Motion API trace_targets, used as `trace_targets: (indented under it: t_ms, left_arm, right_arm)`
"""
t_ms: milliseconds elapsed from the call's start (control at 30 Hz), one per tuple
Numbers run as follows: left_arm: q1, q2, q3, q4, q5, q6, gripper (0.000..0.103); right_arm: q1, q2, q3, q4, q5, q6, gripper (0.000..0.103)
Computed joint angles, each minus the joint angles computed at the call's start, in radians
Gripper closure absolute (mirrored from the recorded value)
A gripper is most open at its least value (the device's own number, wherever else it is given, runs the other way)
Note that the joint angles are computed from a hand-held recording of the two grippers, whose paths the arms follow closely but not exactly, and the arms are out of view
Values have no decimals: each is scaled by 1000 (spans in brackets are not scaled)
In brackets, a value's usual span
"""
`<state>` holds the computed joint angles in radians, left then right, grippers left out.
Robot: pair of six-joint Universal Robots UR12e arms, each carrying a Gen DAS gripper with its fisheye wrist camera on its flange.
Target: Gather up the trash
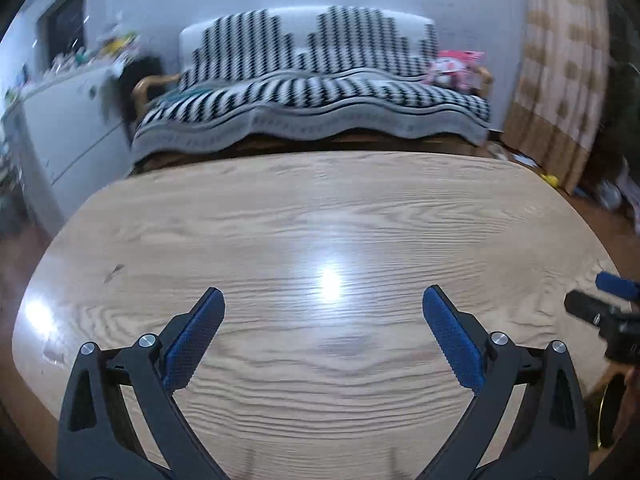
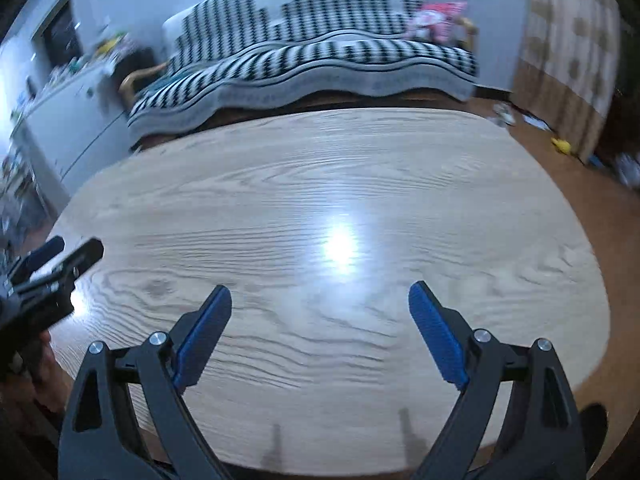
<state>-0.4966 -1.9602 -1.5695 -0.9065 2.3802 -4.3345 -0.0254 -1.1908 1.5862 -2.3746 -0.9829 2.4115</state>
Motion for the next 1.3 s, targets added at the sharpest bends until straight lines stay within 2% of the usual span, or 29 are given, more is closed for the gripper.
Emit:
trace_targets:
  t_ms: [133,300,467,1300]
  left_arm:
    - [17,42,-64,31,-35,-43,7]
    - [39,58,-92,60,-48,-27,7]
    - [42,63,-108,60,-48,-18,7]
    - [47,66,-117,77,-66,-8,7]
  right_arm:
    - [46,-2,19,-33,-43,-12,16]
    - [77,17,16,-55,-81,-5,16]
    - [96,41,-6,-55,-103,13,16]
    - [85,46,-11,-57,-89,17,15]
